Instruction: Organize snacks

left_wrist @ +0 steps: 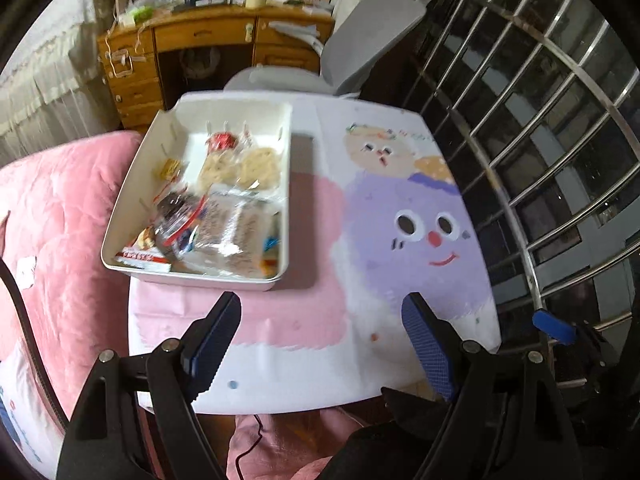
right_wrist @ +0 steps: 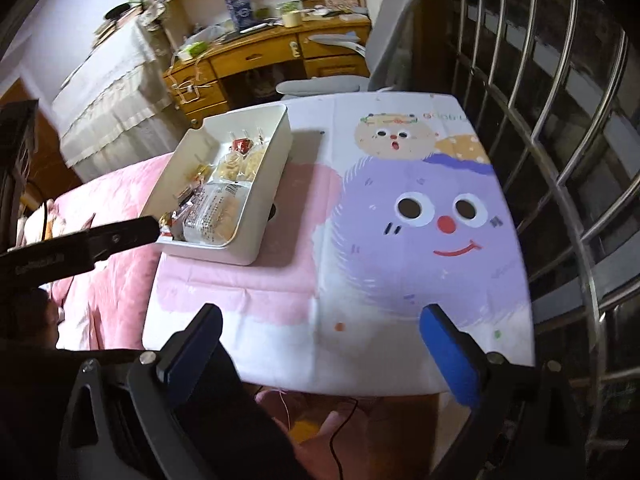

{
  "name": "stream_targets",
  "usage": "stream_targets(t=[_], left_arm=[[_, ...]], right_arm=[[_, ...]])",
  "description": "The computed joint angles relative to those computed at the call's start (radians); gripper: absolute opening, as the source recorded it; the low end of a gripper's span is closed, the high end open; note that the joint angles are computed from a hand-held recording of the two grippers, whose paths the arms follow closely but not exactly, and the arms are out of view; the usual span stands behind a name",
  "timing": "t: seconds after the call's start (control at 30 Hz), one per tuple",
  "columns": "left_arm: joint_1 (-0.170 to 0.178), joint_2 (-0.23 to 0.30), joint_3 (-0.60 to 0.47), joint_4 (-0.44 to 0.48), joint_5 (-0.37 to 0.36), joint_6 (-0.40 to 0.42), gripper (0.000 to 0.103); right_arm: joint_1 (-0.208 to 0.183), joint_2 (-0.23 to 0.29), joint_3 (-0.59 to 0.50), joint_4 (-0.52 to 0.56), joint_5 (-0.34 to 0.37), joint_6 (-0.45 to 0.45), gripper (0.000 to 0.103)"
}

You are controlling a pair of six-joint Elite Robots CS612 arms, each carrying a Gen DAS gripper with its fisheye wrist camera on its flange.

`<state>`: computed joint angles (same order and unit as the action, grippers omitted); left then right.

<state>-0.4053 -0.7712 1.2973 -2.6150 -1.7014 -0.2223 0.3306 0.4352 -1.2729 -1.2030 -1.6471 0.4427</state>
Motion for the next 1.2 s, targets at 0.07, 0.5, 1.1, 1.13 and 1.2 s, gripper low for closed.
stream_targets(t=[0.07, 0.5, 1.1, 1.13, 1.2], left_arm=[[-0.022, -0.016, 0.024, -0.04, 0.04, -0.012, 0.082], [-0.108, -0.085, 0.088, -0.083, 0.249, -0.039, 0.096], [-0.124, -0.085, 0.105, -0.036, 0.394, -0.169, 0.102], [-0.125, -0.084, 0.105, -0.039, 0.4, -0.17, 0.102], [-0.129, -0.085, 0.108, -0.048, 0.42, -0.171, 0.102]], right_arm=[[-0.01, 0.002, -0.028, 0.029, -0.01, -0.034, 0.1], [-0.062, 0.02, -0.132, 0.087, 0.111, -0.014, 0.1], [-0.055, 0.016, -0.111, 0.039, 0.068, -0.091, 0.103], [-0.057, 0.018, -0.112, 0.039, 0.072, -0.085, 0.103], [-0.06, 0.019, -0.111, 0.038, 0.075, -0.083, 0.103]])
